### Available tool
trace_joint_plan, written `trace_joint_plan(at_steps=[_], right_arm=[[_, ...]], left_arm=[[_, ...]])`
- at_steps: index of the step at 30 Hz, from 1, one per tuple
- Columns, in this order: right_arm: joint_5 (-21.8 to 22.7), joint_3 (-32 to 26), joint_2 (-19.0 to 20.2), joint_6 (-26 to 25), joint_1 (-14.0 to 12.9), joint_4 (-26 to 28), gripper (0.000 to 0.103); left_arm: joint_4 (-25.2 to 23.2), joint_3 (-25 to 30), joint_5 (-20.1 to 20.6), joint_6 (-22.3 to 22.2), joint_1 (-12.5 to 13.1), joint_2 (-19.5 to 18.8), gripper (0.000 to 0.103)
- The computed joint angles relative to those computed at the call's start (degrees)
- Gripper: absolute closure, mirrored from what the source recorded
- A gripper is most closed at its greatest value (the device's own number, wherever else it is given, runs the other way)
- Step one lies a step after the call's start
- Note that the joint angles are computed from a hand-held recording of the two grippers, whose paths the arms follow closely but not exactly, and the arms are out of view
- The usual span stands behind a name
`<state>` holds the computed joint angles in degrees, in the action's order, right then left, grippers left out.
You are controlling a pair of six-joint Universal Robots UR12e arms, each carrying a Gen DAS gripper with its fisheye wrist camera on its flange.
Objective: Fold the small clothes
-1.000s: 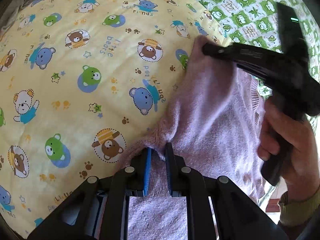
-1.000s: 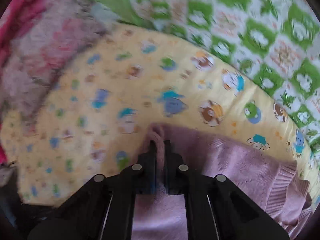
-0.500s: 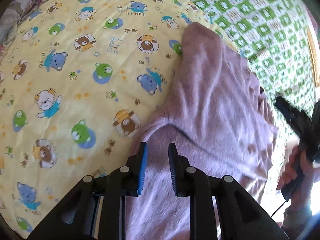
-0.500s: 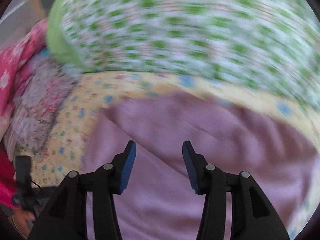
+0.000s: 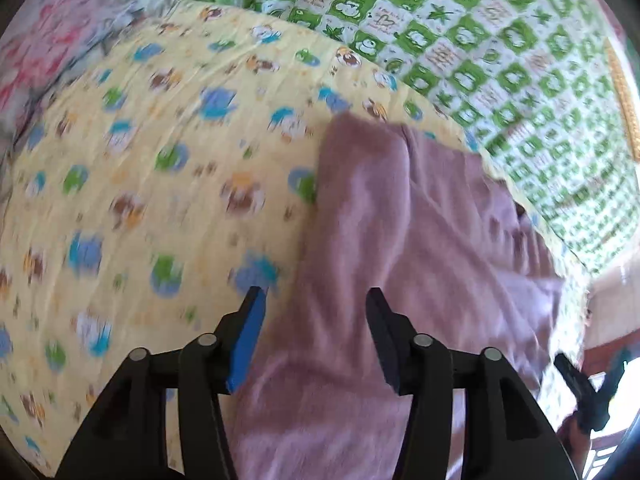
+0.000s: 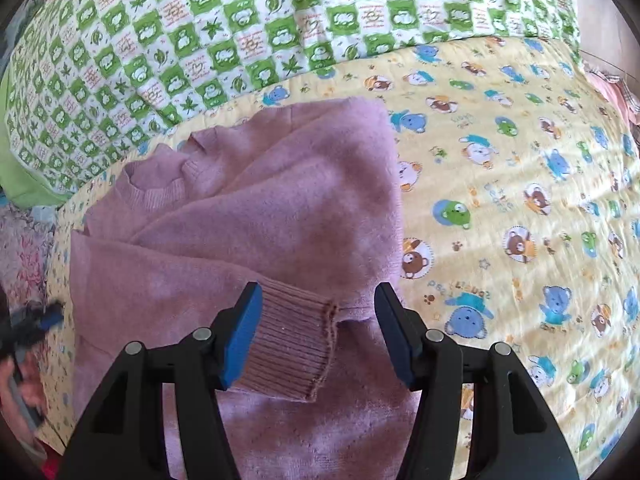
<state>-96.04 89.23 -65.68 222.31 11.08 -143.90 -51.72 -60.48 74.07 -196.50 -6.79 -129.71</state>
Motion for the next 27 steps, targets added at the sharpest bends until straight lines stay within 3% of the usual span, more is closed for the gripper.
trace_joint_plan(at_steps=[5,6,7,13,15,17,20,23,27], right_arm=[[3.17,-1.89,2.15,-3.18,0.30,1.65,0.045],[4.41,-1.64,2.16,-3.62,0.27,1.72,0.065],[6.41,-1.91,2.37,-4.08,0.03,2.13,0.095],[2.12,-2.20,1.25,-6.40,0.06,-6.21,0.095],[0.90,-3.37,1.89,-8.26,-0.42,-3.78,0.095],[2.58,-3.67,2.75,-8.12,-1.20,-1.09,0.095],[2.59,-5.28,4.45,-7.33,-1.45,6.92,0.085],[0.39,-4.01,3.56,-5.77,-0.77,5.51,0.079],[-2.48,-2.04,1.48,-4.25,0.14,3.40,0.061]], left_arm=[[-4.10,8.43,4.14,0.39,-1.27,-5.14,0.048],[-5.24,9.75,5.00,0.54,-1.48,-5.96,0.048],[-6.03,10.53,5.48,0.66,-1.64,-6.49,0.048],[-7.90,13.16,11.37,0.56,-2.46,-8.33,0.049],[-7.56,12.95,11.90,-0.53,-2.33,-8.43,0.049],[-6.70,12.44,12.23,-1.18,-2.23,-8.40,0.048],[-5.61,11.59,13.09,-1.28,-2.15,-8.23,0.048],[-4.93,10.20,12.21,-1.73,-1.57,-7.41,0.048],[-4.07,8.48,10.30,-1.50,-0.54,-5.92,0.048]])
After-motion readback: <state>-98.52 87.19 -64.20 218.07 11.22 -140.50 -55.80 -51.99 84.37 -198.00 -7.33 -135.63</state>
